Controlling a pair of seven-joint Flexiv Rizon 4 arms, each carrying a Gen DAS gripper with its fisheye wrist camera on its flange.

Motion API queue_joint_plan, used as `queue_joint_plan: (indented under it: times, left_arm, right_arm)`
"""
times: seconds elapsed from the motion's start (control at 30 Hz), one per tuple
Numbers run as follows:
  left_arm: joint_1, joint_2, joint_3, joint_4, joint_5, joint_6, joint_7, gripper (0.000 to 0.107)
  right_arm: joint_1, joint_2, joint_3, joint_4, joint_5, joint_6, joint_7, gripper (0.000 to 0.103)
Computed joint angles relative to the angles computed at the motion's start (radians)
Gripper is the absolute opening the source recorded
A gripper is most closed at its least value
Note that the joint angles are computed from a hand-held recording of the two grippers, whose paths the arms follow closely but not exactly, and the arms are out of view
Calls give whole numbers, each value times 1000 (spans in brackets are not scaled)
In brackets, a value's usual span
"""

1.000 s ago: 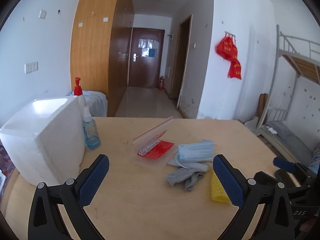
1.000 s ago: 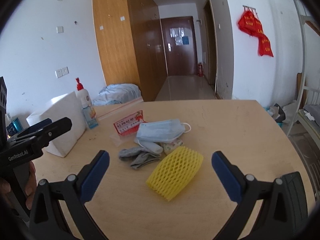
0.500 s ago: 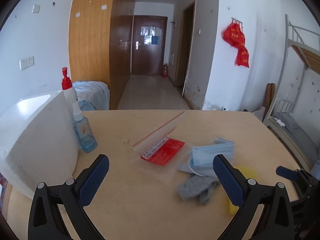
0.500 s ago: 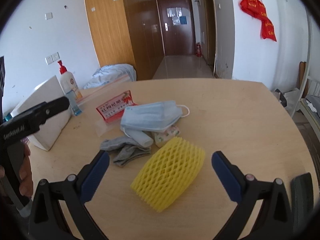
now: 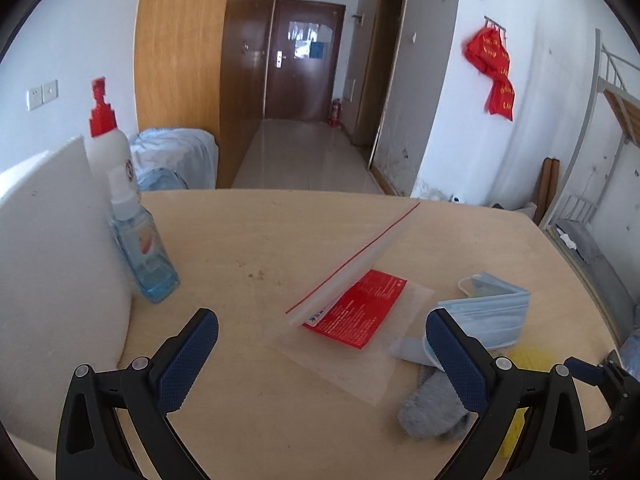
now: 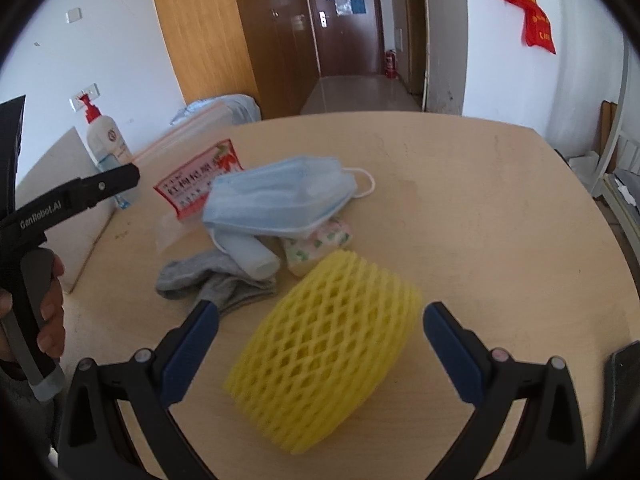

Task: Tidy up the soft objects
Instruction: 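Grasp the yellow foam net with the right tool while the left tool grasps the zip bag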

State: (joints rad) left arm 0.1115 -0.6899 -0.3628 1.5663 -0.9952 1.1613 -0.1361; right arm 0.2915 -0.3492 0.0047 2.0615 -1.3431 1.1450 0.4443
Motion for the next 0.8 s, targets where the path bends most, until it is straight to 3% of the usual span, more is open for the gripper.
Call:
queue_joint_plan:
  times: [0.43, 0.53, 0.63, 0.73, 0.8]
  left_arm:
    - [-10, -68, 36, -85, 139, -71, -87, 103]
    - [-13, -89, 47, -113, 177, -94, -121, 103]
    - [-10, -103, 50, -132, 200, -113, -155, 99]
    - [-4, -107, 41, -130, 209, -98, -151, 90]
    - [0, -106, 37, -126, 215, -90, -148, 80]
  right_arm:
    - [18, -7, 6, 2, 98, -35, -69, 103]
    - [15, -7, 4, 12, 107, -15, -74, 96]
    - [16, -13, 1, 14, 122, 6, -88, 81]
    - [28, -13, 4, 21, 162, -6, -110, 79]
    - [34, -9, 1, 27, 168, -6, -108, 69]
